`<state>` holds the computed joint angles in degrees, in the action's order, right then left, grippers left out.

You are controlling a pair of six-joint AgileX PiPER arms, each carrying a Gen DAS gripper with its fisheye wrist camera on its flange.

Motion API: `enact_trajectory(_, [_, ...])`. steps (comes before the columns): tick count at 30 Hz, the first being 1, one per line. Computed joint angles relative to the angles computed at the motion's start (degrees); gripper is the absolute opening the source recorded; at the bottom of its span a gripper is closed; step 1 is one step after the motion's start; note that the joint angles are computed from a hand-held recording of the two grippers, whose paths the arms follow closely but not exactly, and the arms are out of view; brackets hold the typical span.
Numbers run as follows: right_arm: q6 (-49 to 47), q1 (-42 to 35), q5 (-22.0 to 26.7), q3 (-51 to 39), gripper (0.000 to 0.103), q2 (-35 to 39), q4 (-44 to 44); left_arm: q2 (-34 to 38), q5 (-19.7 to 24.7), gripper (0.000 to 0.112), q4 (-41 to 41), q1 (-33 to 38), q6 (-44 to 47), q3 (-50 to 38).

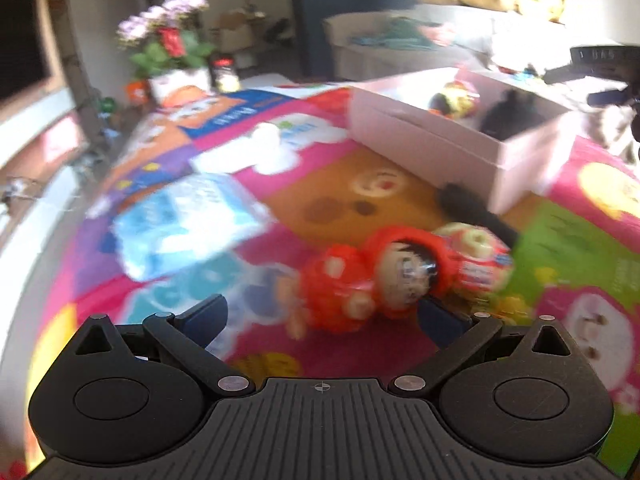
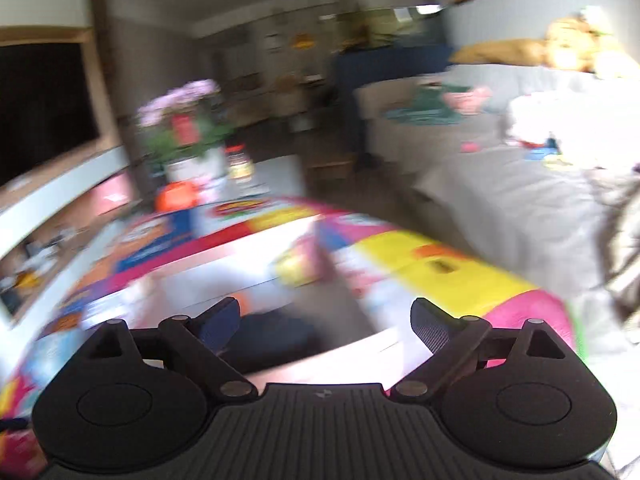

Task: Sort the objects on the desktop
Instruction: 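Reach the right gripper toward the black stick while the left gripper approaches the red hooded doll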

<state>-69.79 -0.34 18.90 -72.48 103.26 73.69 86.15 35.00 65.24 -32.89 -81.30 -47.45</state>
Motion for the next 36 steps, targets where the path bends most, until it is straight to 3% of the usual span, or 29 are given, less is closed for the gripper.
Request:
enact_trajectory(2, [9.32, 0.01, 0.22, -6.10, 0.093, 5.52, -7.49, -0.83, 2.51, 0.103, 1.60, 0.36, -1.72, 0.70])
enact_trajectory(5, [19.56, -0.39, 7.79, -12.84, 0.093, 10.63, -12.81, -4.56, 0.51, 0.103, 1.12, 3.58, -1.45, 3.06])
enact_trajectory(7, [18.23, 1.26, 8.21, -11.98, 0.103, 10.45, -9.08, -7.00, -2.11, 0.103, 0.12, 5.98, -0.48, 4.66])
enact_trajectory(9, [17.78, 4.18, 4.46, -10.12, 0.103, 9.22, -8.77, -9.20, -6.41, 0.103, -3.13, 8.83, 3.12, 5.98])
enact_trajectory(10, [17.63, 5.23, 4.83, -10.09, 0.103, 9.27, -8.73, -10.00, -8.35, 0.103, -4.82, 9.95, 4.80, 6.51])
enact_trajectory(14, [10.29, 6.14, 16.60, -11.40, 0.102, 9.93, -5.03, -10.90, -10.07, 0.103, -5.78, 9.34, 5.18, 7.53])
enact_trajectory(15, [6.46, 6.92, 17.08, -10.22, 0.100, 8.94, -3.30, -11.09, -10.05, 0.103, -5.59, 8.80, 5.13, 7.73])
enact_trajectory(18, [-7.06, 10.45, 11.27, -3.39, 0.100, 2.69, 1.74, -11.53, -9.67, 0.103, -2.90, 6.71, 3.10, 8.81])
enact_trajectory(21, [-16.85, 11.32, 10.65, 3.13, 0.094, -3.03, 4.49, -10.88, -10.09, 0.103, -1.09, 5.37, 2.25, 9.25])
enact_trajectory(24, [-18.32, 10.99, 12.67, 8.21, 0.089, -6.97, 0.53, -8.57, -11.39, 0.103, 0.97, 4.61, 1.26, 8.28])
enact_trajectory(26, [-19.48, 11.85, 10.59, 12.21, 0.083, -9.59, -1.41, -5.62, -9.54, 0.103, 5.85, 3.39, -1.88, 6.67])
enact_trajectory(30, [-19.52, 15.81, 0.94, 17.17, 0.052, -11.37, -6.37, 0.60, -1.16, 0.103, 11.94, 2.97, -5.08, 2.61])
enact_trajectory(33, [-16.14, 14.69, 2.98, 16.97, 0.048, -10.37, -9.61, 2.35, 3.86, 0.103, 11.65, 4.43, -5.62, 0.52])
enact_trajectory(36, [-14.74, 14.92, 4.12, 14.96, 0.044, -7.63, -10.93, -0.43, 2.62, 0.103, 10.20, 6.35, -5.85, 1.23])
